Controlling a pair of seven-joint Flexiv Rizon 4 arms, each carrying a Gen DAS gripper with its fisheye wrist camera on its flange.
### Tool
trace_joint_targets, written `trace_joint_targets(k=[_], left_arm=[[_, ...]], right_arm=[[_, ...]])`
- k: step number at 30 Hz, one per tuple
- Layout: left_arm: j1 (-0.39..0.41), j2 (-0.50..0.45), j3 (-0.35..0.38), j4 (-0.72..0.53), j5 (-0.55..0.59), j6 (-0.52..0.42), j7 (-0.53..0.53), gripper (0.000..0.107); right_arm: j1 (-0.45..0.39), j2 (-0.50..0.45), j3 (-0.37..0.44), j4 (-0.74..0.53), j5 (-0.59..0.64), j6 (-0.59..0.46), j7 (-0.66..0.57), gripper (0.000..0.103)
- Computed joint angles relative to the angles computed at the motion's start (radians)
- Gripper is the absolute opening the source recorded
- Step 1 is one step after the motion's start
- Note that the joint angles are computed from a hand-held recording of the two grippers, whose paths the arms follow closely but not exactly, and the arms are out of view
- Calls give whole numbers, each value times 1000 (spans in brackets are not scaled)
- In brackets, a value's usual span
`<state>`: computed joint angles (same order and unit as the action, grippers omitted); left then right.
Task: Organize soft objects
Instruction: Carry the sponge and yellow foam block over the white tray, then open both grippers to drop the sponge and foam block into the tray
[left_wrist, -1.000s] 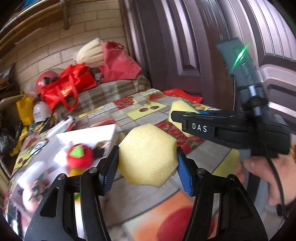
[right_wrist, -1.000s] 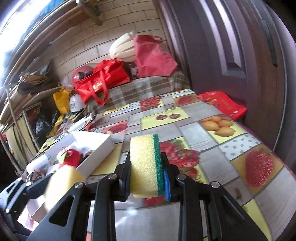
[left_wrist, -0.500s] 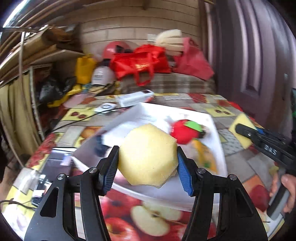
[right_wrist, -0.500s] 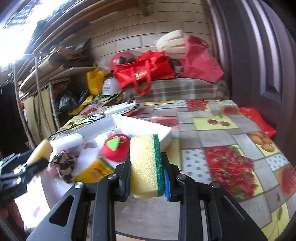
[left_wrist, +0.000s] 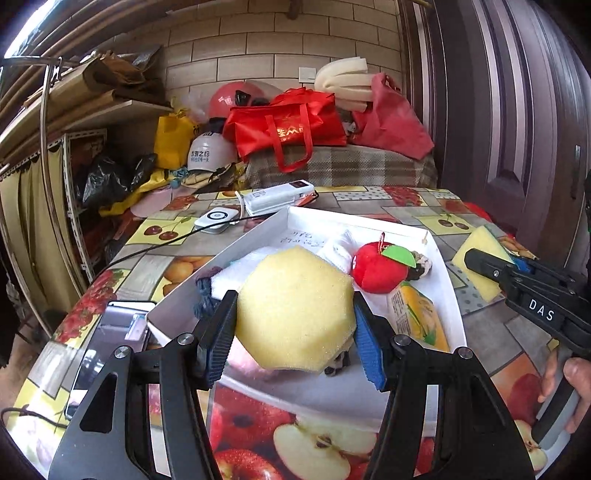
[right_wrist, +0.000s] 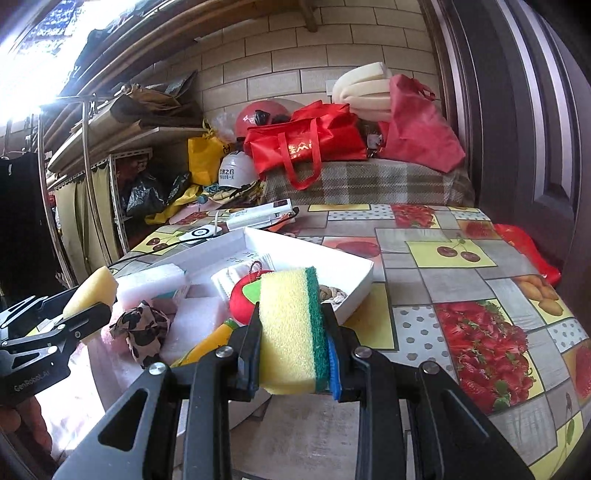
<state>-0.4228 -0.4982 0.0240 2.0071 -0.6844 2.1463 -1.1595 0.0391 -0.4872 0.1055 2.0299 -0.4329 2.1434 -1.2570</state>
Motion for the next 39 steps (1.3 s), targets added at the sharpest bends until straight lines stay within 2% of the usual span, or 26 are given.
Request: trace_joint_targets(k=[7, 12, 16, 20, 22, 26, 31, 39], left_arm=[[47, -24, -15, -47, 65, -22, -32, 59], [14, -66, 22, -108, 41, -14, 9, 60], [-5, -94, 49, -181, -20, -131, 69, 60], [34, -95, 38, -203, 24, -196, 6, 60], [19, -102, 66, -215, 34, -209, -17, 60], [-54, -132, 163, -257, 22, -248, -32, 60], [-63, -142, 200, -277, 68, -289, -80, 60], [-98, -156, 265, -283, 104, -279, -147, 62]], right_arm=[[-21, -26, 26, -49, -38, -50, 48, 28], [20, -38, 6, -79, -20, -72, 28, 28], [23, -53, 22, -117, -42, -123, 15, 27], [-4, -79, 61, -166, -72, -181, 28, 27], [-14, -91, 77, -188, -77, -202, 31, 27], [27, -101, 48, -218, -40, -224, 12, 27], [55, -98, 31, -224, -2, -239, -22, 28], [75, -95, 20, -222, 41, -232, -54, 29]])
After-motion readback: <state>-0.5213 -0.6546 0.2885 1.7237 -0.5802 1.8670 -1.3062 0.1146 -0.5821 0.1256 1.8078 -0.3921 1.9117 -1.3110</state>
